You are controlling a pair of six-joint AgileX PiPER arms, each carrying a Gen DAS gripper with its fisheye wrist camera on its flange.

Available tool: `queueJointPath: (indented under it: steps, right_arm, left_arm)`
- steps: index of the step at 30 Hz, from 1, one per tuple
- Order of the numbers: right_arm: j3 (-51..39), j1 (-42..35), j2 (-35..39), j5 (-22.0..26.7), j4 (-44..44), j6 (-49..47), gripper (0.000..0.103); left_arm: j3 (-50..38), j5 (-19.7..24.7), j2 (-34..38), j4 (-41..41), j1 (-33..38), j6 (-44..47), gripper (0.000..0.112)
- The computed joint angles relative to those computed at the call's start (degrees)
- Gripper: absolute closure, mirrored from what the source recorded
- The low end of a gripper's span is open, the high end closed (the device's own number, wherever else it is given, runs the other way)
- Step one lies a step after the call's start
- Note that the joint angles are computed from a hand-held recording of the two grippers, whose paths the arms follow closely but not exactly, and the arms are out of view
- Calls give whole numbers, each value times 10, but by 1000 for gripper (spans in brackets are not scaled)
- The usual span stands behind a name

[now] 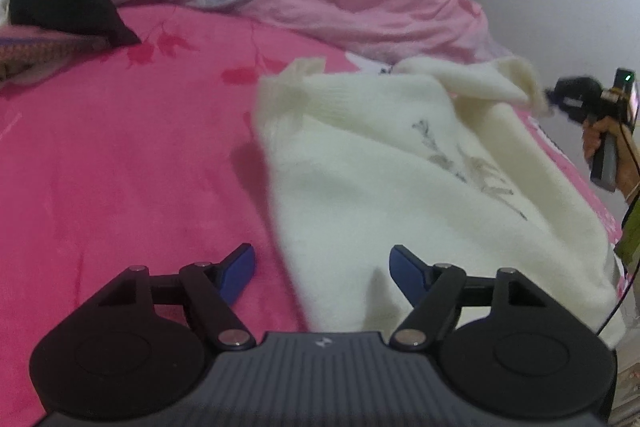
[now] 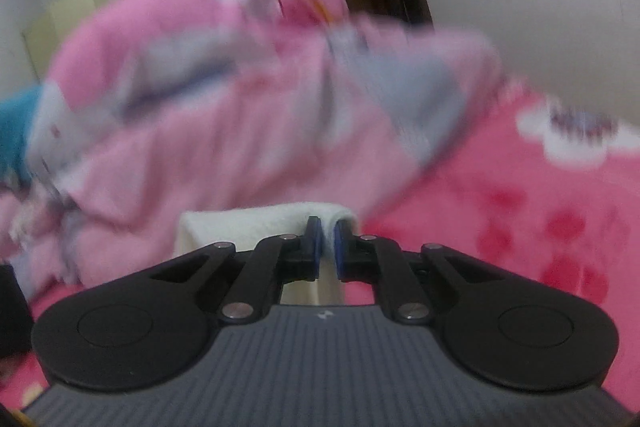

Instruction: Fold clothes

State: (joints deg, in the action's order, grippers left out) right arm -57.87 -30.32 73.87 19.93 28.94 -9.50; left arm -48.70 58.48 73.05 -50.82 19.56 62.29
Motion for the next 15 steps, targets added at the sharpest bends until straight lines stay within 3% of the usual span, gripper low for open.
queueJointPath:
  steps: [2, 4, 7, 12, 15]
  right_arm:
    - [-8, -21, 25, 54, 13, -8, 94]
    - [6, -58, 18, 100, 83, -60, 89]
    - [42, -111, -40, 113, 133, -100, 57]
    - [66, -201, -144, 159, 263, -260, 54]
    - [61, -137, -179, 191, 304, -367, 49]
  left_arm:
    - [1, -3, 2, 1, -2, 0, 38]
    - [0, 0, 3, 1, -1, 3, 40]
    - [1, 7, 5, -4, 6, 15, 42]
    - [3, 25, 12, -23, 14, 30, 49]
    - [12, 20, 9, -29, 9, 36, 50]
